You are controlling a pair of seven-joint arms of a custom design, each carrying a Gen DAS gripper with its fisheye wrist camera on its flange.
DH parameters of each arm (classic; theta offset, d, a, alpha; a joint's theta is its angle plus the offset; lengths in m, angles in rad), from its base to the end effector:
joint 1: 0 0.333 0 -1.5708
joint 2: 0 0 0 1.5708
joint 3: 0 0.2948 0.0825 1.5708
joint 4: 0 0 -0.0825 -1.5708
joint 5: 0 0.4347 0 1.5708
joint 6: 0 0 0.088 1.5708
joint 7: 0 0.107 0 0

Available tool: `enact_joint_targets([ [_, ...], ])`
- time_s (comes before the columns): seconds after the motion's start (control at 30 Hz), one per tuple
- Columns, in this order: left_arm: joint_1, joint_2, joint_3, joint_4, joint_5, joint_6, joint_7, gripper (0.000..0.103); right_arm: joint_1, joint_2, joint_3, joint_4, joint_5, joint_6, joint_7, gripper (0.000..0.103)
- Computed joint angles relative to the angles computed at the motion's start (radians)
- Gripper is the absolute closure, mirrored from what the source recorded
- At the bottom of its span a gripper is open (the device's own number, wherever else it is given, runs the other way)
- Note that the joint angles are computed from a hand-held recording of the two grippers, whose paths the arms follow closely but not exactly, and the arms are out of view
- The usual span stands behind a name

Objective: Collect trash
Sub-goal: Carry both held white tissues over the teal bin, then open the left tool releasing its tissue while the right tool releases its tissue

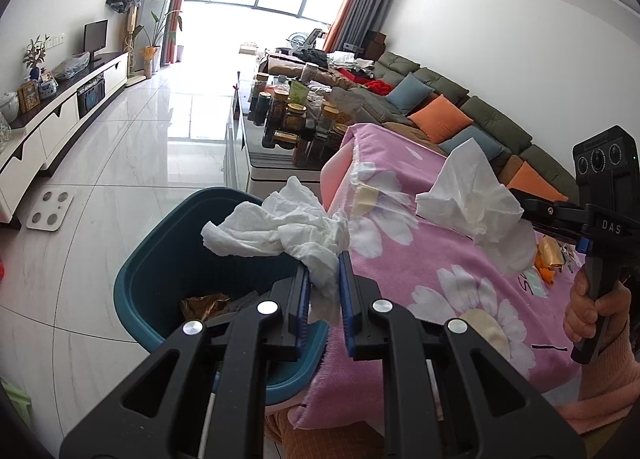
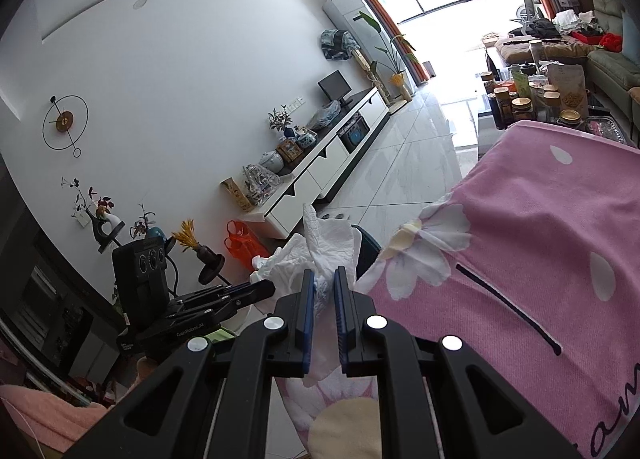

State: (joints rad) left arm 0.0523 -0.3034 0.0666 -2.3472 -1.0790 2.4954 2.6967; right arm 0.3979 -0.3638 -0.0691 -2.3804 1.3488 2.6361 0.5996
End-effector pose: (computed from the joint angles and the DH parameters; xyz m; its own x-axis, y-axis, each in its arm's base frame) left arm 0.5353 0.0699 0.4533 -0.3665 -0.8810 0.2993 -0.6756 0.0308 -0.7366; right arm 0.5056 0.1455 0.4701 0.4478 -0.7081 -0.5459 -0.7097 0.0899 -0.6988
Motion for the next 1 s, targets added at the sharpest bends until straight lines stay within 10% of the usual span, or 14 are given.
enact_joint_targets([
  [1.0,0.061,0.196,-0.054,0.112,0.101,0.057,-0.145,0.088,-0.043,0.315,0.129,0.274,-0.121,-0.051,0.155,0.093],
])
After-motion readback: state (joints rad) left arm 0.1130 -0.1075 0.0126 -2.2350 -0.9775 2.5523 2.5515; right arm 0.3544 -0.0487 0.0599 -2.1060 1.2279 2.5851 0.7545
